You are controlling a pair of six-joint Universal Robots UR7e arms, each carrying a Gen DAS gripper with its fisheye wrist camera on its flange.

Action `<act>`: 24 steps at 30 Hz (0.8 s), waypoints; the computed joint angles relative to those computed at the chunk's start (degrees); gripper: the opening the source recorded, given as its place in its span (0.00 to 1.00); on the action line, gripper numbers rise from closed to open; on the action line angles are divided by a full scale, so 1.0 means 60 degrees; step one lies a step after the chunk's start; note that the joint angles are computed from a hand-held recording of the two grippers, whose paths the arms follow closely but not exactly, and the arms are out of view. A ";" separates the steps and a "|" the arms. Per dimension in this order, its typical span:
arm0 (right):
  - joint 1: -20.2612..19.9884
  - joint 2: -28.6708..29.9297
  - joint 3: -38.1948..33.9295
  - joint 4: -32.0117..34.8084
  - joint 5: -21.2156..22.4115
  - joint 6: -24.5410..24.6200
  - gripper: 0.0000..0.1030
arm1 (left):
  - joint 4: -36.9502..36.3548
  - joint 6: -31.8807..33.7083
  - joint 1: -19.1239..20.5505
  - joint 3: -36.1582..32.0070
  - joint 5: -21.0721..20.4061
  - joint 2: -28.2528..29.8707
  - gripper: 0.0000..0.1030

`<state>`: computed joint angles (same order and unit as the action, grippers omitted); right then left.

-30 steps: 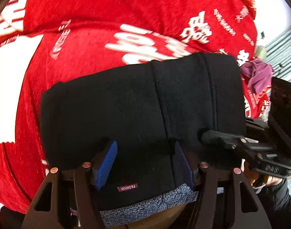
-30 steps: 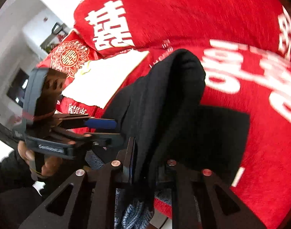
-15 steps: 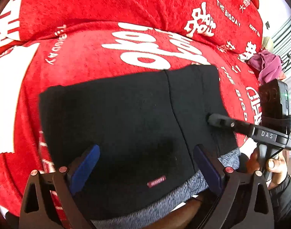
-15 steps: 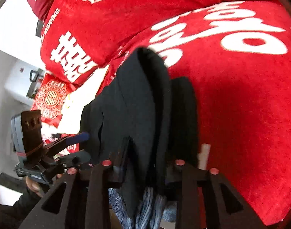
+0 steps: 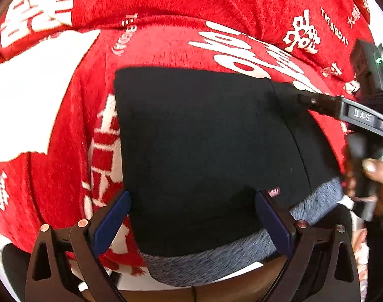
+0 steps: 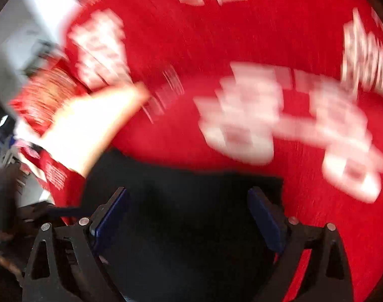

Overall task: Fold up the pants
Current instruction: 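Press the folded bundle flat with both grippers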

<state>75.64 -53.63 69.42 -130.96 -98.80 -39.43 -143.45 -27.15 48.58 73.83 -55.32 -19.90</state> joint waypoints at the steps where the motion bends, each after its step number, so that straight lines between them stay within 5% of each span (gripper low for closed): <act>1: -0.0012 0.0071 -0.0249 0.0273 -0.0037 0.0110 0.93 | -0.0089 -0.0072 0.0019 0.0112 -0.0050 -0.0082 0.96; 4: -0.0150 -0.0560 0.0194 0.0291 0.0722 0.0314 0.93 | -0.0539 -0.0106 0.0042 0.0536 -0.0116 -0.0350 0.96; 6: -0.0260 -0.1571 0.1304 0.0001 0.1430 -0.0289 0.93 | -0.0692 -0.0147 0.0036 0.0678 -0.0140 -0.0430 0.96; 10: -0.0373 -0.2964 0.3135 0.0129 0.1590 -0.1396 0.96 | -0.0532 -0.0215 0.0064 0.0558 -0.0181 -0.0287 0.96; 14: -0.0512 -0.2747 0.3899 -0.0569 0.0035 -0.1220 0.97 | -0.0135 -0.0218 -0.0031 0.0294 0.0041 -0.0083 0.96; 20: -0.0308 -0.3043 0.4238 -0.1614 0.0497 -0.0994 0.98 | 0.0021 -0.0060 -0.0386 0.0219 0.0850 -0.0024 0.96; 24: -0.0051 -0.2488 0.4132 -0.2485 -0.0867 -0.0574 1.00 | 0.0841 -0.0451 -0.0348 -0.0270 0.1120 0.0276 0.96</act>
